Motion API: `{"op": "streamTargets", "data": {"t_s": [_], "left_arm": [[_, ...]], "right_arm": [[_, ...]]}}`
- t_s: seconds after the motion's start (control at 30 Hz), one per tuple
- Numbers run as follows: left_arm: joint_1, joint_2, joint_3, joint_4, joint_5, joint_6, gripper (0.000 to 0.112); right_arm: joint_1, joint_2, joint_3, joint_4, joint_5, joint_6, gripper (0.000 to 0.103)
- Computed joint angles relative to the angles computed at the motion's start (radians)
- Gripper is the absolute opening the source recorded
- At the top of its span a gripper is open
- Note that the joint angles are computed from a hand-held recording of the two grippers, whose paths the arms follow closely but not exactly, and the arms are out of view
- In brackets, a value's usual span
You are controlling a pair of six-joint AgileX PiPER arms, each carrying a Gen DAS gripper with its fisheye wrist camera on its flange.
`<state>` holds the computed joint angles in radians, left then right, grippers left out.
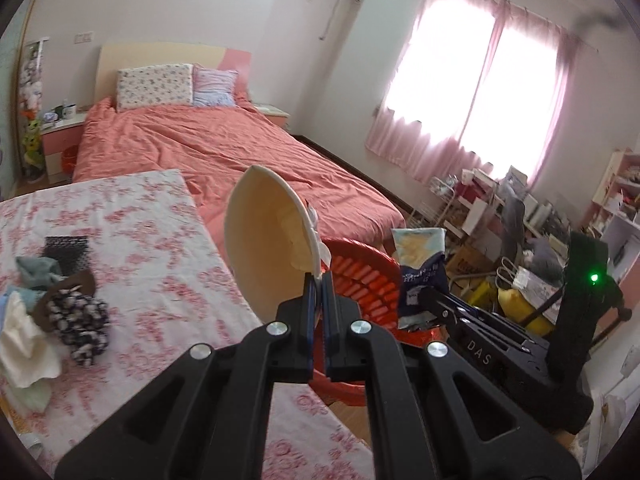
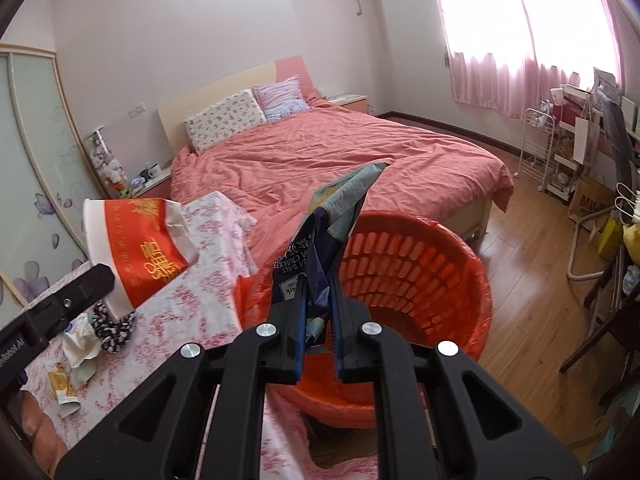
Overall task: Collect trash
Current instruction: 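Carry the cup and wrapper to the orange basket and open both tools, then move both tools back over the table toward the remaining items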
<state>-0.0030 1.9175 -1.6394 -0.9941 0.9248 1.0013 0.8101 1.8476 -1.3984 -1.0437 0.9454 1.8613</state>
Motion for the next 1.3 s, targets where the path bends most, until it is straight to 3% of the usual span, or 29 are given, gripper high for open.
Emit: {"op": "streamTargets", "data": {"t_s": [0.37,0.4,0.5,0.63,0.93,1.07,1.17,1.3], "left_arm": [[-0.176,0.161,-0.181,0.134,-0.024,-0.150,0.005],[-0.186,0.163,-0.185,0.151,-0.035,-0.166,0.008],[-0.193,0.191,-0.211,0.206,-0.055,-0.217,0.032],[-0.171,0.199,-0.210,0.245,-0.075,-0.257,0.038],[-0.055,0.052,0.025,0.276,-0.208,-0.177,0.065],[0.059,-0.012,0.117,0.271,-0.243,-0.125,0.068],[0.167,-0.025,0.128,0.255,-0.222,-0.102,0.071],[0.292,-0.036,0.136,0.287,-0.251,-0.119,0.073]], "right_arm": [[-0.096,-0.054,0.106,-0.013,-0.113,0.050,0.013],[-0.103,-0.052,0.110,-0.017,-0.122,0.056,0.015],[-0.109,-0.049,0.117,-0.003,-0.125,0.051,0.025],[-0.094,-0.062,0.139,0.001,-0.113,0.066,0.041],[-0.055,-0.070,0.105,0.032,-0.082,0.026,0.045],[-0.017,-0.028,0.038,0.047,-0.070,-0.013,0.046],[0.011,0.026,-0.036,0.071,-0.060,-0.068,0.047],[0.046,0.098,-0.143,0.113,-0.046,-0.161,0.047]]}}
